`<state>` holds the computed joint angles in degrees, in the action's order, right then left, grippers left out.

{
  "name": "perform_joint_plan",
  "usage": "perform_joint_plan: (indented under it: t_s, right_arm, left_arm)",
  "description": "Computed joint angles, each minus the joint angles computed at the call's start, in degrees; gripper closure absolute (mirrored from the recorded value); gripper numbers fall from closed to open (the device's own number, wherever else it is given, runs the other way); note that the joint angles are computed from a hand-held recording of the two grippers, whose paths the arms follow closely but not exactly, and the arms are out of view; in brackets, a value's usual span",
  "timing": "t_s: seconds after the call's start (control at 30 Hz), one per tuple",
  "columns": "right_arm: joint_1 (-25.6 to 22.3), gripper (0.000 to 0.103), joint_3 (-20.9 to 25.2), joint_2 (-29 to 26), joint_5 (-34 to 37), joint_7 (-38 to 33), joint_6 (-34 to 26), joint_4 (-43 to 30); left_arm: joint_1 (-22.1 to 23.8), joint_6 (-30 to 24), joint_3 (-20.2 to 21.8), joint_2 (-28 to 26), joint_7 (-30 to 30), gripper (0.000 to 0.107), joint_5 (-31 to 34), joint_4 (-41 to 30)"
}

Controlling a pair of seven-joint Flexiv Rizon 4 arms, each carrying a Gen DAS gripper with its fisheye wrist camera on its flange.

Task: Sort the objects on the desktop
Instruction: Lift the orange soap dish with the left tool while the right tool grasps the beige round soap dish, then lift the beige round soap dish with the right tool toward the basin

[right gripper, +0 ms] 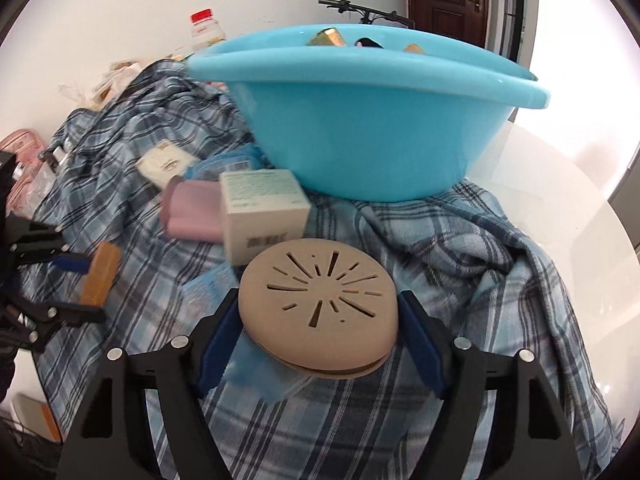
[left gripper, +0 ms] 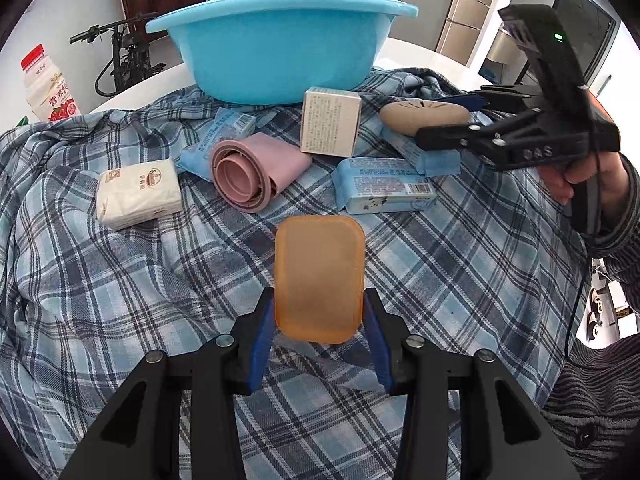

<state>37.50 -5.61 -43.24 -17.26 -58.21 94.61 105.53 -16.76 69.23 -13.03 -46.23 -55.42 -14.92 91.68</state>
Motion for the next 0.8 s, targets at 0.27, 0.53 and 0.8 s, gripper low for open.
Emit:
perform_joint_plan:
  t_s: [0.27,0.53,0.8]
  right_arm:
    - [5.97,0.028,-4.01,4.14,1.53,-1.97,4.28,7.53]
    - [14.84,0.028,-10.13,5.21,6.02,-5.48,6.22,12.59]
    - [7.48,0.022,-0.91,5.11,6.07,-7.65,5.07,13.43]
  left_arm:
    - [-0.65,0.39,-0.67,0.61,0.43,0.062,0.31,1.24]
    - [-1.4,0.84,-1.31,0.44,0.39,0.062,0.12,1.96]
    - [-2.05,1.04,-1.67,0.76,0.95,0.062,0.29,2.42]
